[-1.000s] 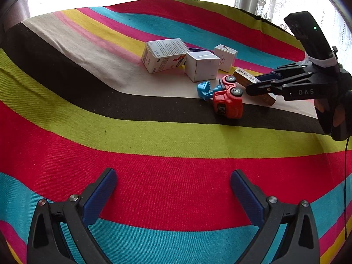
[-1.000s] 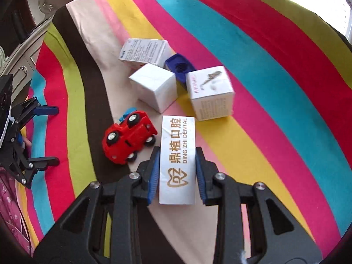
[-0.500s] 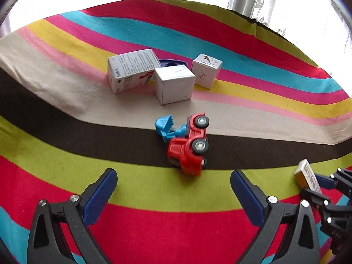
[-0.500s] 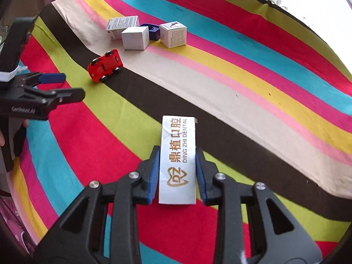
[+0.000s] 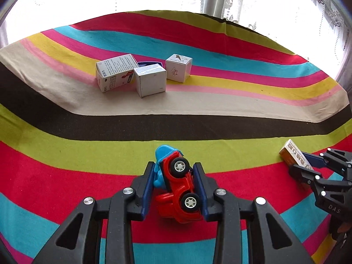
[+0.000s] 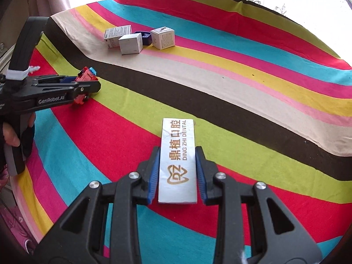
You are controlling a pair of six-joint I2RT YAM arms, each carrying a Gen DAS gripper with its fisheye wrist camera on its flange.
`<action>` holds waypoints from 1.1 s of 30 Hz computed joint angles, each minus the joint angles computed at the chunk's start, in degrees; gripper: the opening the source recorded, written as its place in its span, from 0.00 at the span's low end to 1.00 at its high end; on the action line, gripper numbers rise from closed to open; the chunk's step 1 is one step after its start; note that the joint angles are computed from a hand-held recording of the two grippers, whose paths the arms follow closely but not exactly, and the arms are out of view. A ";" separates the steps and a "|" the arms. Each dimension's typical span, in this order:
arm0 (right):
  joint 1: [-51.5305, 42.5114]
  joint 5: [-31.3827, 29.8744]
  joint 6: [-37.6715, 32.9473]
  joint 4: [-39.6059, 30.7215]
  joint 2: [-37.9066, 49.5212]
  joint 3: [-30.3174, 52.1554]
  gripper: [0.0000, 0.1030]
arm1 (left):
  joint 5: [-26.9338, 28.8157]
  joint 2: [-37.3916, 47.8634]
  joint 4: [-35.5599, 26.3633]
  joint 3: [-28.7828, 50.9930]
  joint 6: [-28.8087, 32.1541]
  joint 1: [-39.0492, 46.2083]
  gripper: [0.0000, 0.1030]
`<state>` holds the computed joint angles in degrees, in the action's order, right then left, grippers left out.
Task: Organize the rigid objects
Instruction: 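Grasp the red toy car with the left gripper and lift it, then carry the red toy car and dental box toward the storage box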
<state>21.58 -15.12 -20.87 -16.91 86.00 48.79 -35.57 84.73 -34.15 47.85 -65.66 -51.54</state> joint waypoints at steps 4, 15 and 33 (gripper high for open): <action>0.10 0.19 0.65 1.16 -0.22 -0.54 0.34 | -0.60 0.75 -0.11 -0.53 -3.13 -3.26 0.34; 1.97 1.03 4.79 -3.59 -8.14 -4.35 0.33 | -1.50 1.93 -1.58 2.83 -4.29 -7.99 0.34; -0.54 0.69 3.59 -18.58 -34.87 -11.82 0.33 | -6.88 4.90 -19.02 12.57 -18.21 -24.69 0.35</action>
<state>21.04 -14.43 -17.28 -35.49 51.13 36.97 -42.45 89.63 -53.16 60.41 -83.88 -76.23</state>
